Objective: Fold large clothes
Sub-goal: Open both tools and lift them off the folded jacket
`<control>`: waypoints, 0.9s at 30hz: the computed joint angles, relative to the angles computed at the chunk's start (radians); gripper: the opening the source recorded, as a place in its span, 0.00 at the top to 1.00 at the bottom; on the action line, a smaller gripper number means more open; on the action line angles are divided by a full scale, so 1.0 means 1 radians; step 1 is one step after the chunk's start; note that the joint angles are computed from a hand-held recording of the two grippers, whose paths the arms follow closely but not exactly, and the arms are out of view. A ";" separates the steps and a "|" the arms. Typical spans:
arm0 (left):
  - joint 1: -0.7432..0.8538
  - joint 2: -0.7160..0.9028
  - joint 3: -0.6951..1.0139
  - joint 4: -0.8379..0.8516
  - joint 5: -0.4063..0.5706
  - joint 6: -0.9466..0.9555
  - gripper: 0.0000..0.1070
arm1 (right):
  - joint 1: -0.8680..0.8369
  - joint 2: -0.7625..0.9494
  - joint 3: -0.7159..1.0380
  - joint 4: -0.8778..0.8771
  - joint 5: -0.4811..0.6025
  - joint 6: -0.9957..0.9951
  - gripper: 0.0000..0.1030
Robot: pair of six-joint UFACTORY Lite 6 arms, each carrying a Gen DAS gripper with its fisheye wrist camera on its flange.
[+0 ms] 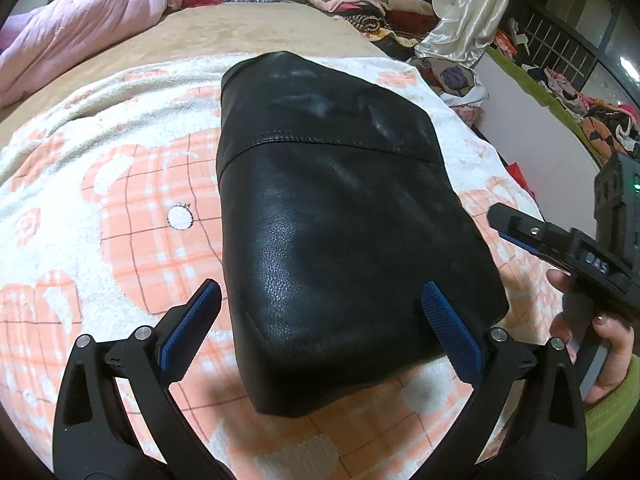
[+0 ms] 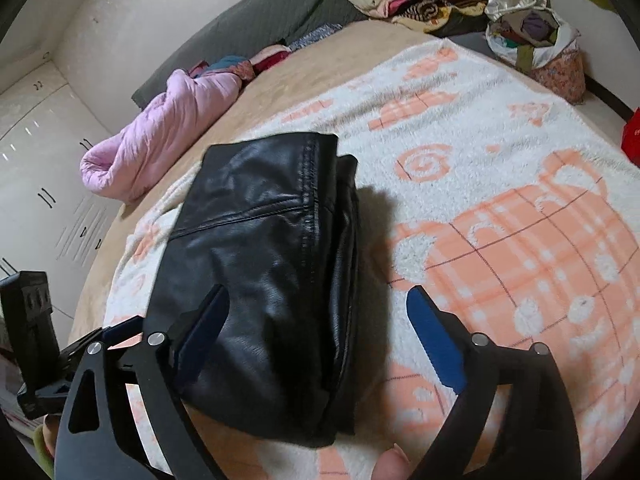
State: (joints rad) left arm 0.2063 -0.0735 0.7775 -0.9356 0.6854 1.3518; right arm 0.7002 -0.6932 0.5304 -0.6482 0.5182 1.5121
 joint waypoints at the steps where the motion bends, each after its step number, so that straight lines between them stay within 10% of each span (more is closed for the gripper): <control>1: 0.003 -0.010 -0.005 0.002 0.001 -0.001 0.12 | 0.035 -0.013 0.008 -0.029 0.036 0.034 0.10; 18: 0.214 -0.284 -0.138 0.018 0.211 0.066 0.12 | 0.813 0.062 0.163 -0.346 0.732 0.568 0.04; 27: 0.382 -0.366 -0.220 0.002 0.326 0.182 0.12 | 1.065 0.238 0.241 -0.334 0.929 0.709 0.04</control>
